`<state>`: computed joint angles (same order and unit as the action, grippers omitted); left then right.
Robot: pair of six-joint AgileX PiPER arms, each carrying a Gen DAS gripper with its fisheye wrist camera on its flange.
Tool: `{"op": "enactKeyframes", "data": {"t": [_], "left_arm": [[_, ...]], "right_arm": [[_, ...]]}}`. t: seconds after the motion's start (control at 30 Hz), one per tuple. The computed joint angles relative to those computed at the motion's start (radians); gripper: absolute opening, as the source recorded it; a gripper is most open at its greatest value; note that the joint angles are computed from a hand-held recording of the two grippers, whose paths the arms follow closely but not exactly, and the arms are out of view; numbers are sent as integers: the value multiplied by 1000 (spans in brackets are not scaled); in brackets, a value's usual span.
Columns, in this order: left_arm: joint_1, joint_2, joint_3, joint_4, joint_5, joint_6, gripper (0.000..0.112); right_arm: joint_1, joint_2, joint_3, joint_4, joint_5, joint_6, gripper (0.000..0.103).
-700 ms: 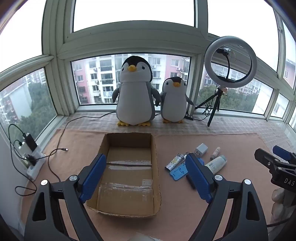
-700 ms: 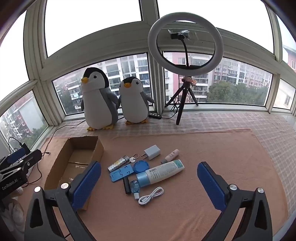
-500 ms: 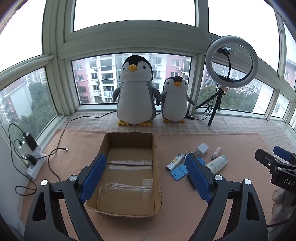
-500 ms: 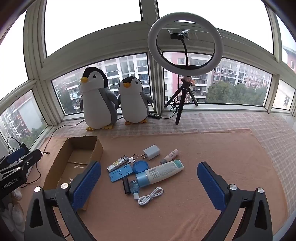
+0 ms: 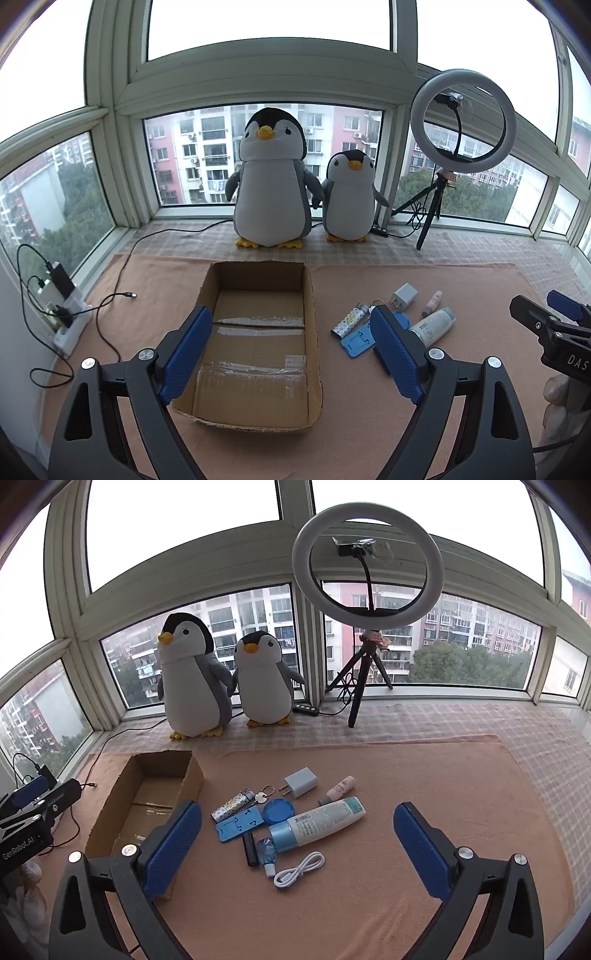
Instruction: Organize rigid objects
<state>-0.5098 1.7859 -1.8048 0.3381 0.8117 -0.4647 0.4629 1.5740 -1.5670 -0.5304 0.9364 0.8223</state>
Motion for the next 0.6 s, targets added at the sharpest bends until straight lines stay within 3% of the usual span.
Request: {"op": "enactKeyframes", "data": {"t": [0.6], "left_arm": [[-7,-2,2,17,3,-12,88]], "right_arm": [[-1,6,-6,8,1,-6,103]]}}
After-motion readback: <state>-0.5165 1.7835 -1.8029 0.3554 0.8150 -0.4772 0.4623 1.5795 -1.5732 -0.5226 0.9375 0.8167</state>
